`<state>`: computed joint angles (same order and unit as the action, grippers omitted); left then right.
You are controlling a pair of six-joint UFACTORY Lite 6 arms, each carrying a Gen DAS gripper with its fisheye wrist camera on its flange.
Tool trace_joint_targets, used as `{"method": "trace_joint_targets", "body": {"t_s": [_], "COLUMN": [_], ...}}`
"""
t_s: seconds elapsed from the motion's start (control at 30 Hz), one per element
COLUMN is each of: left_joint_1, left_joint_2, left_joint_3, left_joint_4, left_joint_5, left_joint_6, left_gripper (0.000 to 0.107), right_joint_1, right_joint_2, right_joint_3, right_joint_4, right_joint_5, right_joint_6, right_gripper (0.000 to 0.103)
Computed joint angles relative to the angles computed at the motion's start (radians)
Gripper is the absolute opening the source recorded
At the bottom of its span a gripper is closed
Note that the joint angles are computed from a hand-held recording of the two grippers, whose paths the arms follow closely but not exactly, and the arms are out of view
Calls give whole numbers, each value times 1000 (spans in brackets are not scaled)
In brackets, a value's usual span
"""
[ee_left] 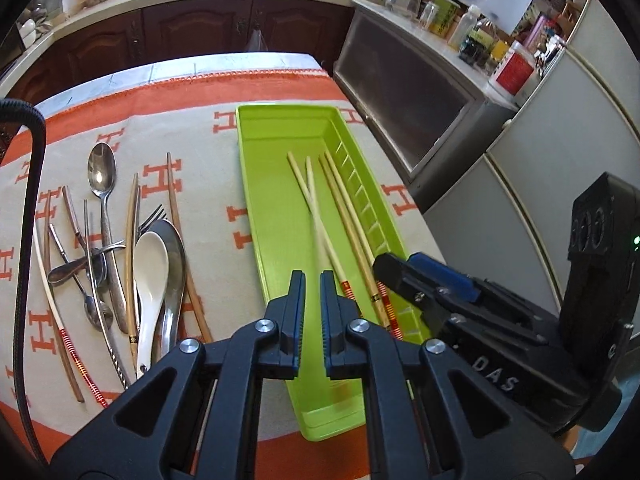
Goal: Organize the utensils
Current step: 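Place both held chopsticks into the green tray and open both tools, then move the right tool back to the pile and grasp a red-banded chopstick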
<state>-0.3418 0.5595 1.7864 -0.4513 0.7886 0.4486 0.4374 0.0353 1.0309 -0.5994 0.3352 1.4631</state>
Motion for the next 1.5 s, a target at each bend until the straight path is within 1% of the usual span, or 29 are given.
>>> {"method": "trace_joint_targets", "body": {"t_s": [0.03,0.07,0.1,0.13,0.17,0.3,0.53,0.7,0.9,1.03,1.17,1.23,1.3,1.43,1.5], "left_joint_1": [-2,-1,1,8,14,40,104,156,215,273,328,362,393,461,498], "left_joint_2": [-2,-13,-21,-29,-41,-95,-173,-198,-243,-251,-256,-265,-263,-238,-221], "left_joint_3": [-6,-25,-38,-50,-67,-125,-204,-219,-263,-274,-287,-303,-305,-288,-275], "left_joint_4": [10,15,21,23,22,28,13,-1,12,1,-4,-27,-45,-84,-104], "left_joint_5": [-3,-14,-21,-29,-40,-75,-98,-94,-136,-141,-161,-167,-167,-159,-150], "left_joint_6": [-3,-4,-8,-10,-8,-6,35,61,95,125,150,186,212,271,298], "left_gripper": [15,26,31,39,42,43,43,44,44,44,44,44,44,44,44], "right_joint_1": [-3,6,2,12,15,58,122,158,189,206,229,244,263,283,302], "right_joint_2": [-2,4,-3,-6,-10,-30,-10,16,61,106,165,203,255,358,435], "right_joint_3": [-8,1,-12,-12,-18,-19,23,57,110,162,232,281,349,491,596], "right_joint_4": [-16,-27,-40,-61,-92,-166,-194,-183,-150,-121,-88,-69,-42,8,29], "right_joint_5": [-13,-8,-21,-13,-10,42,103,132,160,174,195,210,236,267,294], "right_joint_6": [22,42,56,84,116,206,227,223,189,149,105,77,40,-54,-102], "right_gripper": [42,42,42,43,43,47,50,50,50,50,52,55,57,58,58]}}
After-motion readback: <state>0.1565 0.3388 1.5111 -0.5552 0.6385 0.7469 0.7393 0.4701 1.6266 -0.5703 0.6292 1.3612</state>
